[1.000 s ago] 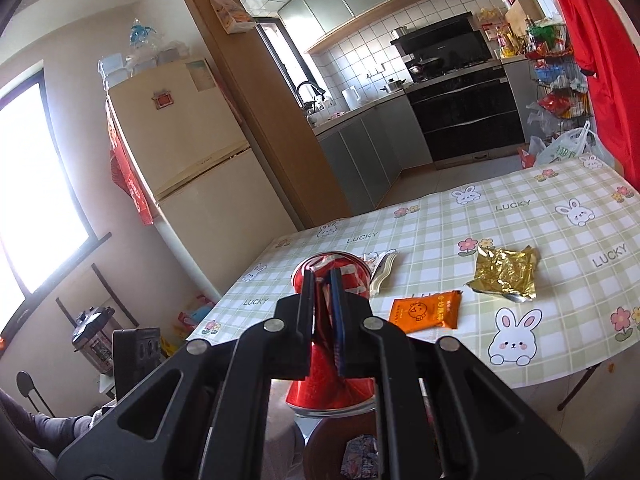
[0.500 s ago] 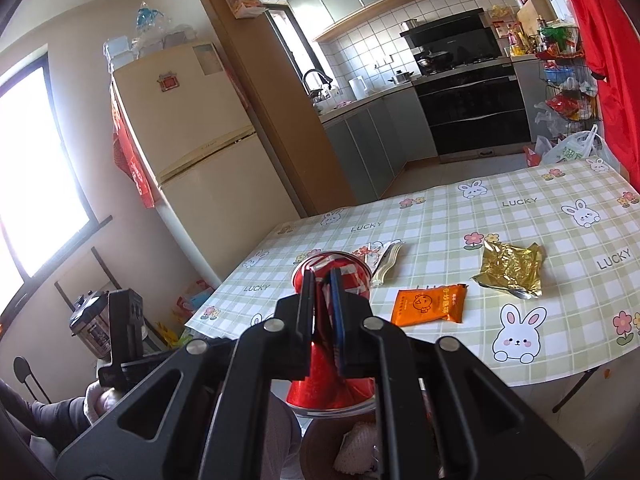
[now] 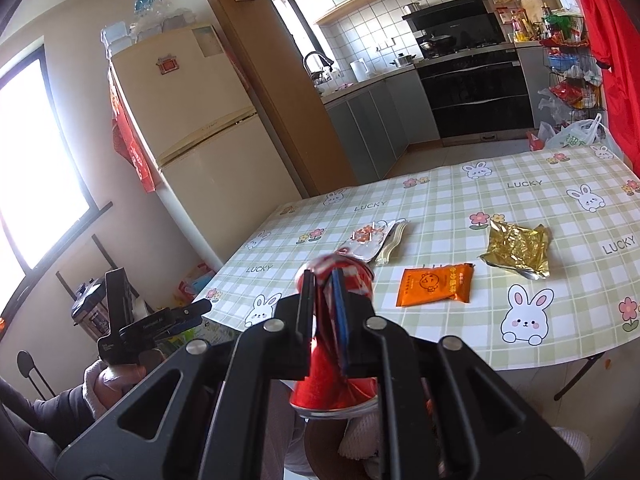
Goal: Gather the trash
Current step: 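Carry the red can over the bin and open the right gripper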
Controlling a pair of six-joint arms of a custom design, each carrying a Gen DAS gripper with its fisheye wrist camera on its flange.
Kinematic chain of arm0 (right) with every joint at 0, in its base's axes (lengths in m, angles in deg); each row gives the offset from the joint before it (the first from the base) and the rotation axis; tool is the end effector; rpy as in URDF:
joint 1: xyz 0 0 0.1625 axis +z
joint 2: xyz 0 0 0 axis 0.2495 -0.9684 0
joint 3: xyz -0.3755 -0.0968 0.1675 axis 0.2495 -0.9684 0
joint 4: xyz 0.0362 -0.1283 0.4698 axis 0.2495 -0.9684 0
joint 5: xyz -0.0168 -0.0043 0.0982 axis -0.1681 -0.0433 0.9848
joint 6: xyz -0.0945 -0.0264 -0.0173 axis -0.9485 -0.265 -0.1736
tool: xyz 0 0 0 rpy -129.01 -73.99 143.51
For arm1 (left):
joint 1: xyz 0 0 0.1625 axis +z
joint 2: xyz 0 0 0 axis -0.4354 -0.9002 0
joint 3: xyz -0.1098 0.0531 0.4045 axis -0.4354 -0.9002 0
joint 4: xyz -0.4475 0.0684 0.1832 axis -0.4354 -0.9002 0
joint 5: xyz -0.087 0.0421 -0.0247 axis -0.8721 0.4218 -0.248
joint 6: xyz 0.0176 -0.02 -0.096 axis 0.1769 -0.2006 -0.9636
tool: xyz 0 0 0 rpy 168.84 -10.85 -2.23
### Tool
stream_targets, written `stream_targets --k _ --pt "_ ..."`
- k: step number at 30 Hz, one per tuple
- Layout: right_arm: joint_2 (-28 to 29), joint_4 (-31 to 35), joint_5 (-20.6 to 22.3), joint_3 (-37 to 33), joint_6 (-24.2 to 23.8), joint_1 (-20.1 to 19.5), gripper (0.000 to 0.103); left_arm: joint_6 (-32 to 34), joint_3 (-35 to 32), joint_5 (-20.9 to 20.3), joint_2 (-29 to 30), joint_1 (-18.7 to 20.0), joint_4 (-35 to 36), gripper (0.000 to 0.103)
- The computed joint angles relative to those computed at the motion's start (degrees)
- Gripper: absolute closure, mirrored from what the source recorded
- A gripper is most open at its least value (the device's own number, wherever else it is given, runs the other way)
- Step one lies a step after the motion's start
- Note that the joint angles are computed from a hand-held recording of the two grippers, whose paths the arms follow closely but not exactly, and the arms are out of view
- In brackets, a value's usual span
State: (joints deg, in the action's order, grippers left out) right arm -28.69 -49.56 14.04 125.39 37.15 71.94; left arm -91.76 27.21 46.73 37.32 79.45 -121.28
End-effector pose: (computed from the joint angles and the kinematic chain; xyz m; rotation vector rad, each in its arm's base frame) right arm 0.1047 -0.8710 0.4171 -1.0478 2.7750 -0.9583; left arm -0.3080 -0.7767 0.1211 -0.2165 2.3811 -1.3764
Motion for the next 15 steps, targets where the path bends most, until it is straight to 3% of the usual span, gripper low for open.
stream_targets --k 5,10,13,15 --pt "-0.03 -0.06 -0.27 -0.07 0.57 -0.17 0.088 0.19 -0.03 -0.29 0.17 -0.12 -0.04 0.016" --pt "-0.08 -1.22 -0.72 0.24 1.09 -0.13 0.074 -0.18 0.05 0.18 0.20 -0.20 -0.13 0.016" --pt "-0.03 -2.27 -1.74 0.38 1.44 -0.07 0.058 -0.17 0.13 0.31 0.19 -0.19 -0.20 0.016" --pt "0.01 -3.44 -2.42 0.55 2.12 -0.01 0.036 -0.08 0.19 0.13 0.13 -0.13 -0.25 0.016"
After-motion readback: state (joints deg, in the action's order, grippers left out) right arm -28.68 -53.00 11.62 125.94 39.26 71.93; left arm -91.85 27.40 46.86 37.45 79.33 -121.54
